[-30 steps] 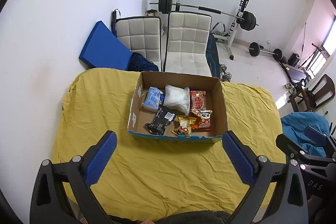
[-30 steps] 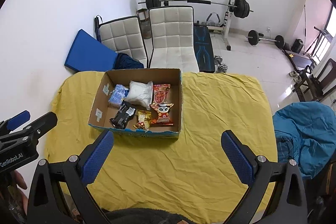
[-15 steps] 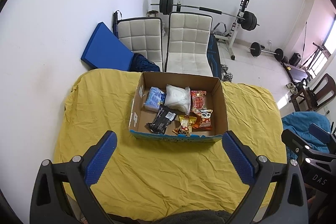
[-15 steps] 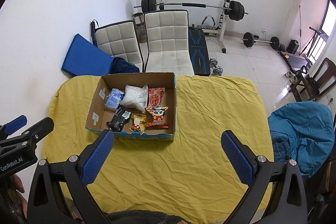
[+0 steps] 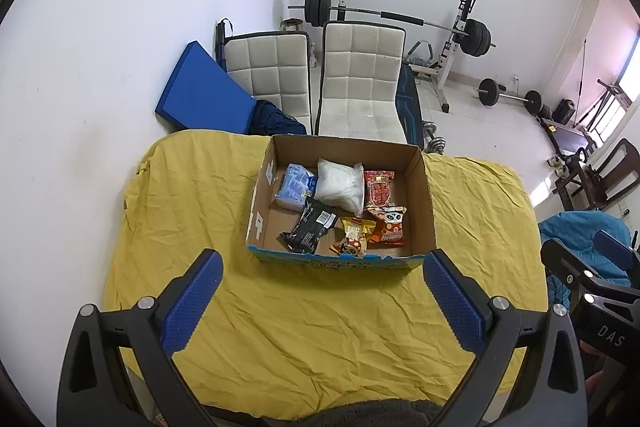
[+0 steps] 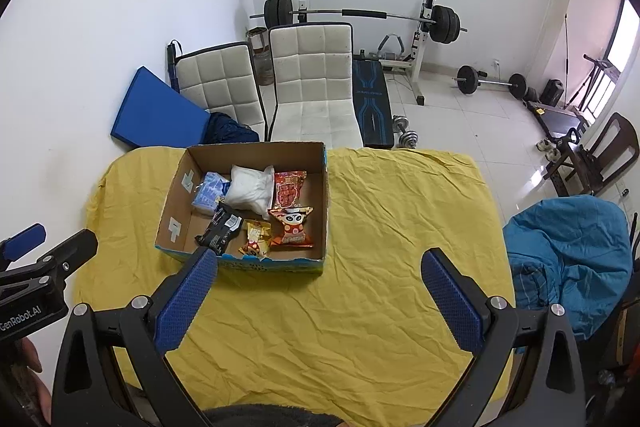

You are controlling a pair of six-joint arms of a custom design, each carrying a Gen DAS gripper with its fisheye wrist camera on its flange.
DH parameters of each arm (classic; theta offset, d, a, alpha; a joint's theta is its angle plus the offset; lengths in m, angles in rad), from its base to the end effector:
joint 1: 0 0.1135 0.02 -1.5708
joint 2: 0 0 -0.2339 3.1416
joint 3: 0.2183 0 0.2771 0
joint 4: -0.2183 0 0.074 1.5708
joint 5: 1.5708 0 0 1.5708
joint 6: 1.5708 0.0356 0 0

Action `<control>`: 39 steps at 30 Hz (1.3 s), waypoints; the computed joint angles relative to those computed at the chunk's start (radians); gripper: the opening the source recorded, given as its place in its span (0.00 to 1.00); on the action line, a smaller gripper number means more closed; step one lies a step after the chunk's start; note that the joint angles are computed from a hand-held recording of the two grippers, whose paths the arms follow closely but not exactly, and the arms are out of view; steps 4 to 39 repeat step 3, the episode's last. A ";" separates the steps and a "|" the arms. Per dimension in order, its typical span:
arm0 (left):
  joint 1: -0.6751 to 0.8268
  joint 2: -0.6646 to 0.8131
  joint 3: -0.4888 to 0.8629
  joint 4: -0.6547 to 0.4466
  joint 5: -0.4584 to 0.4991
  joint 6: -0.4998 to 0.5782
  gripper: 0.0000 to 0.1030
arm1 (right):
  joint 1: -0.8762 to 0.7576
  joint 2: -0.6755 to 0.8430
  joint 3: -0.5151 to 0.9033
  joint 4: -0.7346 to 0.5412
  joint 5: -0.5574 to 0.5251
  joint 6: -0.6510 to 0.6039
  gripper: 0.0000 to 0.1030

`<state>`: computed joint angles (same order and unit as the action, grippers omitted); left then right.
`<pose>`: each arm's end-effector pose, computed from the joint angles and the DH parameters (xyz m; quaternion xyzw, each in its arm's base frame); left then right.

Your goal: Organize soft objects

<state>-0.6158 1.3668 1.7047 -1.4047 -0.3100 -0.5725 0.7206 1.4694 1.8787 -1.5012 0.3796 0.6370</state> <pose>0.2186 -0.1413 0.3944 -0.0178 0.9574 -0.0140 0.2878 0.2116 0.1682 0.4139 0.0048 0.9551 0.0036 0.2964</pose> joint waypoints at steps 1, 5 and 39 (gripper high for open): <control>-0.001 -0.001 0.000 0.001 0.000 -0.001 1.00 | -0.001 0.001 0.001 -0.001 -0.001 0.000 1.00; 0.001 -0.001 -0.003 0.004 -0.001 0.002 1.00 | -0.003 0.004 0.007 -0.003 -0.005 -0.001 1.00; 0.001 -0.001 -0.003 0.004 -0.001 0.002 1.00 | -0.003 0.004 0.007 -0.003 -0.005 -0.001 1.00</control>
